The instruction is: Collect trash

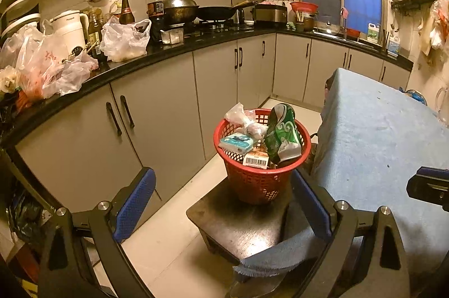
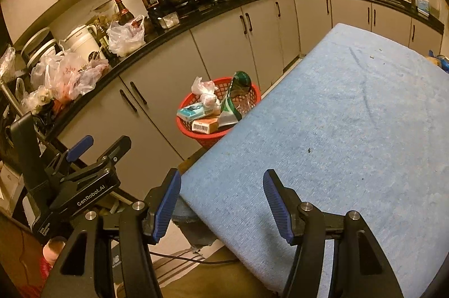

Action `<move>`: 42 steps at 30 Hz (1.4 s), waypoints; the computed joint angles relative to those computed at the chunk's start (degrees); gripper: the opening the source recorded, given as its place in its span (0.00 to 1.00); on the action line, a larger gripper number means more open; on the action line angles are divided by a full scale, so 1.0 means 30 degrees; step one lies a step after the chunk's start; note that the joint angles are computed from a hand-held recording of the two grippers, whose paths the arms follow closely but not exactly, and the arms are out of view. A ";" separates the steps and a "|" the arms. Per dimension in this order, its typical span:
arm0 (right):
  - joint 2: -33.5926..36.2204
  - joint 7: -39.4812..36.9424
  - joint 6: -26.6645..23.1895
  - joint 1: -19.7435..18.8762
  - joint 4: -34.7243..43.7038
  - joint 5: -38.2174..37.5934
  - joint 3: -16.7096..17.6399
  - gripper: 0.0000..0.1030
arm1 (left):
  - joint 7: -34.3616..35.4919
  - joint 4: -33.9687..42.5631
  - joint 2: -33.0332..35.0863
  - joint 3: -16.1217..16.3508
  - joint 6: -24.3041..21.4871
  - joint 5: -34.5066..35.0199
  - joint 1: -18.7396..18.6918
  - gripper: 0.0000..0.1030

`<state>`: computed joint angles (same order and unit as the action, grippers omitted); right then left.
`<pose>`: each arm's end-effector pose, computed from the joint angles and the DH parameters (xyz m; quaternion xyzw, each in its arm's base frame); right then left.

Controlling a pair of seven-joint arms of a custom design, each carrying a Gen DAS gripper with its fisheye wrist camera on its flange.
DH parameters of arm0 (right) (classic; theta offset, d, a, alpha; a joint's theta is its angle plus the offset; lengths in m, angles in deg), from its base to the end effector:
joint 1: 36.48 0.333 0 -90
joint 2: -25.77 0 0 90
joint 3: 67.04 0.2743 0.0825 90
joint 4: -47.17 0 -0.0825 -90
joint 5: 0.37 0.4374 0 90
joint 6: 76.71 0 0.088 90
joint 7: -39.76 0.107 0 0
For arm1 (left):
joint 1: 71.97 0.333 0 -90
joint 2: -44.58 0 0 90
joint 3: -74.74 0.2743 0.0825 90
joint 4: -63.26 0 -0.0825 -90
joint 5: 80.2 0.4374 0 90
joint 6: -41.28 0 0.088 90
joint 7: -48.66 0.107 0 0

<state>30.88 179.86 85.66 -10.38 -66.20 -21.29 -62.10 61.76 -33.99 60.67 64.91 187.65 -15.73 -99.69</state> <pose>0.5620 0.3584 0.4441 -0.6422 0.6629 -0.1404 0.3584 0.5674 -0.4403 0.4304 -0.5999 0.6518 -0.3260 0.3301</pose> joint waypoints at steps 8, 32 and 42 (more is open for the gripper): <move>0.0176 -0.0036 -0.0256 0.0159 0.0274 -0.0227 -0.0006 0.64 | -0.0228 -0.0287 -0.0180 -0.0030 -0.0077 0.0153 0.0046 0.93; 0.0316 -0.0121 -0.0287 0.0271 0.0280 -0.0071 -0.0092 0.64 | 0.0461 0.0268 0.0216 -0.0036 -0.1301 -0.0220 -0.0219 0.94; 0.0347 -0.0131 -0.0278 0.0265 0.0184 0.0040 -0.0097 0.64 | 0.0548 0.0418 0.0276 -0.0002 -0.1823 0.0103 -0.0392 0.94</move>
